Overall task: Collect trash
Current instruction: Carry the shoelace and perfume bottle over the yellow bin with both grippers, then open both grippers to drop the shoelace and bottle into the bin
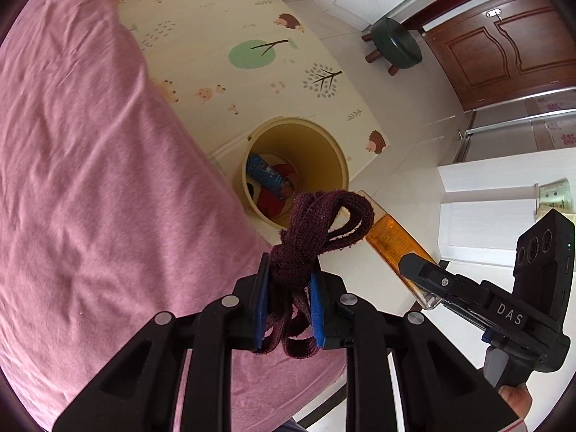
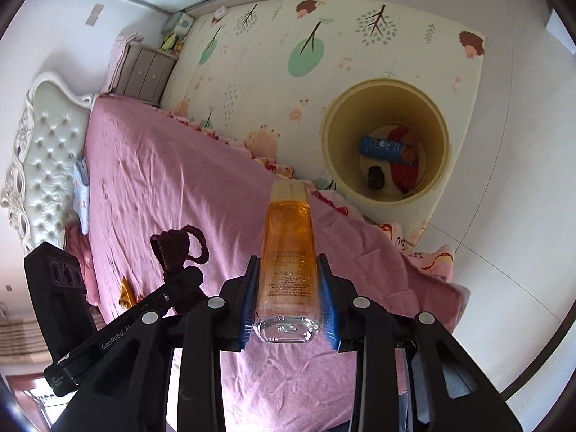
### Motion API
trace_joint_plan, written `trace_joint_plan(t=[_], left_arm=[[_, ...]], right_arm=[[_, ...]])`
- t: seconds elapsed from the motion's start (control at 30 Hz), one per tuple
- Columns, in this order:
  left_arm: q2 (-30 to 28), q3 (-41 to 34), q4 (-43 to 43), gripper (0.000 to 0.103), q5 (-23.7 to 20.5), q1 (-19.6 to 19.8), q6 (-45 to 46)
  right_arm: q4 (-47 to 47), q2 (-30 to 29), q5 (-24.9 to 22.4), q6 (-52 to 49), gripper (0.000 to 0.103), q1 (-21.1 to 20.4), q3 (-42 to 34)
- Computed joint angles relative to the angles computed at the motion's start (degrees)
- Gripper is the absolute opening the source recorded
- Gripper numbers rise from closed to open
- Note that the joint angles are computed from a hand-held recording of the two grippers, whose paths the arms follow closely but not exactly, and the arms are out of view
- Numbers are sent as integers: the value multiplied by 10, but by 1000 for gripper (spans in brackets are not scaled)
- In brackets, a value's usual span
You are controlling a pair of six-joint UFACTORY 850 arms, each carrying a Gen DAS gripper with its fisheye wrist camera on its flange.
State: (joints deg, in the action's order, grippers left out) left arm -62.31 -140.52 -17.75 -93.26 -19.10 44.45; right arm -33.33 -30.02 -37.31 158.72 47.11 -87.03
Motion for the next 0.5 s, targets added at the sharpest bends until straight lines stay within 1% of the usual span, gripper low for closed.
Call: trace_joint_plan(t=[0.13,0.2,0.3,0.37,0.4,0.43,0.47,0.5], left_arm=[[20,33,-3,20,14,-25,8],[21,34,-8,20,14,-35,6],[0,-7,-25,20,-10,-46,-4],[-10,-28,-42,24,-19,-55,-9],[-10,-31,-47,42,-15,-59,-9],[-10,-34,-51,73,-9,-62,-9],[-1,-23,-55,82,9,-64,-8],[2,-20,-57,84,20,-65,-5]], right_arm=[[-17,36,-14,37,31,2,48],[-24,51,-20,48,31,2,67],[-37,71,-32,58,31,-3,88],[-51,83,-37,67,34,-5,102],[-60,89,-38,73,39,-6,107],[-77,95,-38,90,45,-5,114],[-85,98,-51,104,58,-3,116],[-82,99,-68,107,65,-2,113]])
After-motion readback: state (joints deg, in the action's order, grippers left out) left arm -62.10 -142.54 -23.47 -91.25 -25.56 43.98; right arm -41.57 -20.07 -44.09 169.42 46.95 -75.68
